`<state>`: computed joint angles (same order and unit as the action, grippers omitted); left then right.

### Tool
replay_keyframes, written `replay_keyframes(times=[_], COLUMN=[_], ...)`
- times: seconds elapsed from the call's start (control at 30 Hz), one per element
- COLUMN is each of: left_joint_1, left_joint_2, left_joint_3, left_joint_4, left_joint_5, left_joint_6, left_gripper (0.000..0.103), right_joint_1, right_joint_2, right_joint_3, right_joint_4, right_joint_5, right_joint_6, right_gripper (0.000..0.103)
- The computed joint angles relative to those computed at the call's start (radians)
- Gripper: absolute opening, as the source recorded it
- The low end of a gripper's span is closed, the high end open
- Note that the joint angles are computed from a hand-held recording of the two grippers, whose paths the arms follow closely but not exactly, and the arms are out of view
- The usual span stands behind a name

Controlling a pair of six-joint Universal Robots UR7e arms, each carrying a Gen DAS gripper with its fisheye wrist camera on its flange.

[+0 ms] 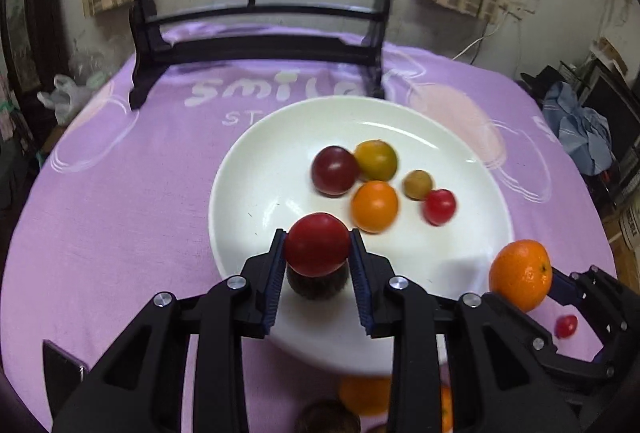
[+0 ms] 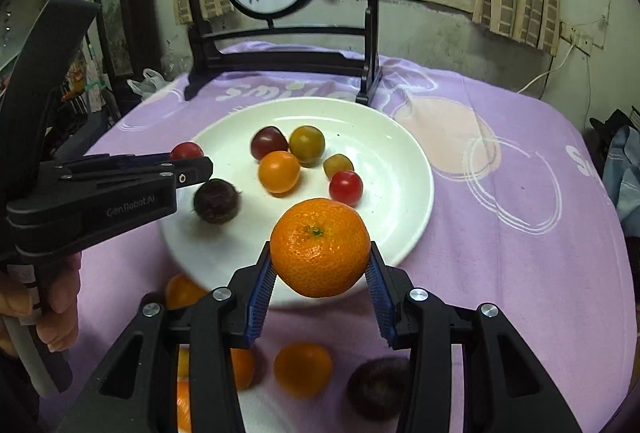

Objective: Organize fruits
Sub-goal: 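Lower both fruits onto the white plate and open both tools, then withdraw both open tools from the plate back toward the fruit pile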

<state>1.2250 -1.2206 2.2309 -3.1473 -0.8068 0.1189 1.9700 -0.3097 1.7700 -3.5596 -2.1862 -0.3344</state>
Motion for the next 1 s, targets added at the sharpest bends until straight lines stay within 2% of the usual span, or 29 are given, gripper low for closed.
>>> replay_keyframes(times=[0.13,0.17,0.2,0.27,0.33,0.4,0.5,0.63,0.73,0.8,0.9,1.0], left_joint_1=[0.042,0.051,0.057,0.049,0.032,0.012,-0.036,-0.105,-0.146,-0.171,-0.195,-0.167], left_joint_2=[0.052,0.059,0.061,0.074,0.066,0.033,-0.032,-0.116,-0.184,-0.21,-0.222,-0.22], left_joint_3=[-0.07,-0.085,-0.094,-0.089,-0.06,-0.026,0.056,0.173,0.286,0.349,0.43,0.457], left_joint_4=[0.012,0.027,0.038,-0.024,-0.083,-0.066,-0.063,0.0,-0.023,-0.046,-0.11,-0.16], left_joint_5=[-0.007,-0.015,-0.016,0.029,0.049,0.05,0.092,0.183,0.164,0.17,0.179,0.115], left_joint_6=[0.001,-0.006,-0.015,-0.009,0.02,0.013,-0.028,-0.138,-0.196,-0.226,-0.269,-0.226], left_gripper=[0.031,0.036,0.05,0.061,0.067,0.077,0.088,0.089,0.09,0.091,0.094,0.095], right_joint_1=[-0.009,-0.008,-0.007,-0.003,-0.003,0.0,0.004,0.011,-0.013,-0.022,-0.006,-0.012], right_joint_2=[0.03,0.034,0.038,0.038,0.022,0.007,-0.032,-0.071,-0.095,-0.09,-0.052,-0.042], right_joint_3=[-0.067,-0.073,-0.075,-0.064,-0.036,-0.004,0.076,0.2,0.307,0.367,0.421,0.458], right_joint_4=[0.083,0.087,0.082,0.046,0.029,0.0,-0.052,-0.162,-0.213,-0.26,-0.354,-0.407], right_joint_5=[-0.02,-0.021,-0.023,-0.022,0.001,0.004,0.033,0.033,0.096,0.134,0.099,0.089], right_joint_6=[0.025,0.027,0.03,0.04,0.045,0.05,0.057,0.051,0.135,0.149,0.12,0.129], right_gripper=[0.046,0.047,0.054,0.056,0.057,0.058,0.063,0.069,0.073,0.073,0.073,0.073])
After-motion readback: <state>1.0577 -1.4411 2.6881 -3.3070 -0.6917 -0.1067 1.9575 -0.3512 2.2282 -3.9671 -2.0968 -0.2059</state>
